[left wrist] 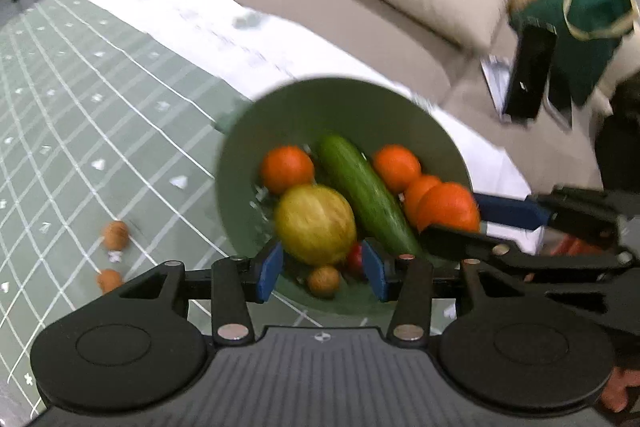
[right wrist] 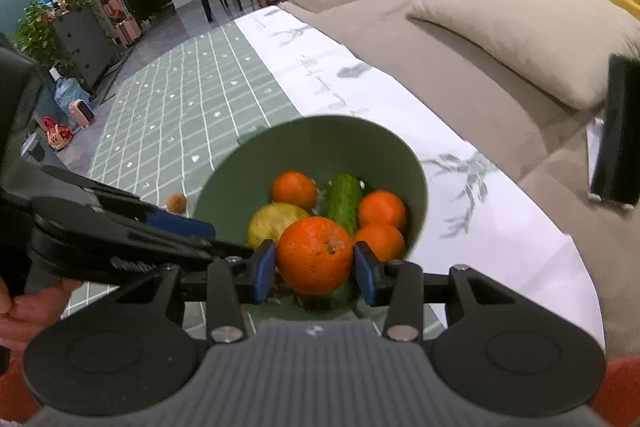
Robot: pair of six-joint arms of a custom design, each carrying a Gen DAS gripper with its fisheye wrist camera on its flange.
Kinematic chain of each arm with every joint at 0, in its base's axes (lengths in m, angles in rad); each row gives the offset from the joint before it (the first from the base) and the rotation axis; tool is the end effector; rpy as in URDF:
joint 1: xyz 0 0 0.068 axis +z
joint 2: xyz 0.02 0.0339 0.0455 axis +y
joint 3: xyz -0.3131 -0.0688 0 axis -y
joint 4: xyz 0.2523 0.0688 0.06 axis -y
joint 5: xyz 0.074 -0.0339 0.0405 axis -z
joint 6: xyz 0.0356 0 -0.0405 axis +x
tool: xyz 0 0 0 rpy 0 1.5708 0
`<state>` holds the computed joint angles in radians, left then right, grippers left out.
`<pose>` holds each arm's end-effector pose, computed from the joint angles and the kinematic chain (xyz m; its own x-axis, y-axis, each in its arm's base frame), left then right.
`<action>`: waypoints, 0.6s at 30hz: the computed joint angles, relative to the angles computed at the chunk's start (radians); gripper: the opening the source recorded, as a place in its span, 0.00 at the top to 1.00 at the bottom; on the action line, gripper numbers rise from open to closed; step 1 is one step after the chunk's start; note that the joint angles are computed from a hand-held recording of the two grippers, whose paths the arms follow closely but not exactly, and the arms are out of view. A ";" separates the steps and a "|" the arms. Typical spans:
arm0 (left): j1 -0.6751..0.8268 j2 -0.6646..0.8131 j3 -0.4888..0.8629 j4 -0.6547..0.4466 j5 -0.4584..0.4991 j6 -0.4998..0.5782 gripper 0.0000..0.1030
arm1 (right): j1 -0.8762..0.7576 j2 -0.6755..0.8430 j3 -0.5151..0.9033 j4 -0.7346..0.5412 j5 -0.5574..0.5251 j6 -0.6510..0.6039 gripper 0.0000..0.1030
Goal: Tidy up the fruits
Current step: 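Open the left tool to drop the brown fruit, then open the right tool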
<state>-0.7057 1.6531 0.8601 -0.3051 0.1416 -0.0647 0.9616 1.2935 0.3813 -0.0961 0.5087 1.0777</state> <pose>0.2367 -0.2083 0.1906 -0.7210 0.5302 -0.4462 0.6457 0.7477 -0.1548 0.1242 0.1477 0.1629 -0.7291 0.2995 -0.6154 0.1577 0.9485 0.2747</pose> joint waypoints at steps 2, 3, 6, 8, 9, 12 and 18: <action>0.003 -0.023 0.003 -0.004 -0.040 -0.007 0.48 | -0.026 0.030 0.008 0.040 -0.012 -0.046 0.62; 0.002 -0.034 0.001 0.001 -0.064 -0.004 0.48 | -0.043 0.049 0.017 0.055 -0.020 -0.068 0.62; 0.008 -0.058 -0.005 0.014 -0.116 0.004 0.46 | -0.103 0.104 0.041 0.101 -0.047 -0.139 0.62; 0.009 -0.069 -0.010 0.013 -0.154 0.000 0.46 | -0.143 0.135 0.057 0.131 -0.063 -0.191 0.62; 0.011 -0.072 -0.013 0.016 -0.171 0.003 0.46 | -0.160 0.147 0.063 0.142 -0.072 -0.214 0.62; 0.022 -0.071 -0.020 0.014 -0.200 0.002 0.46 | -0.214 0.202 0.093 0.158 -0.101 -0.273 0.62; 0.081 -0.083 -0.039 0.014 -0.187 -0.001 0.46 | -0.271 0.299 0.118 0.172 -0.168 -0.303 0.62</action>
<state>-0.6247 1.5704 0.8210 -0.2912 -0.0456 -0.0653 0.6909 1.5928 0.4997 0.0754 0.3411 0.7747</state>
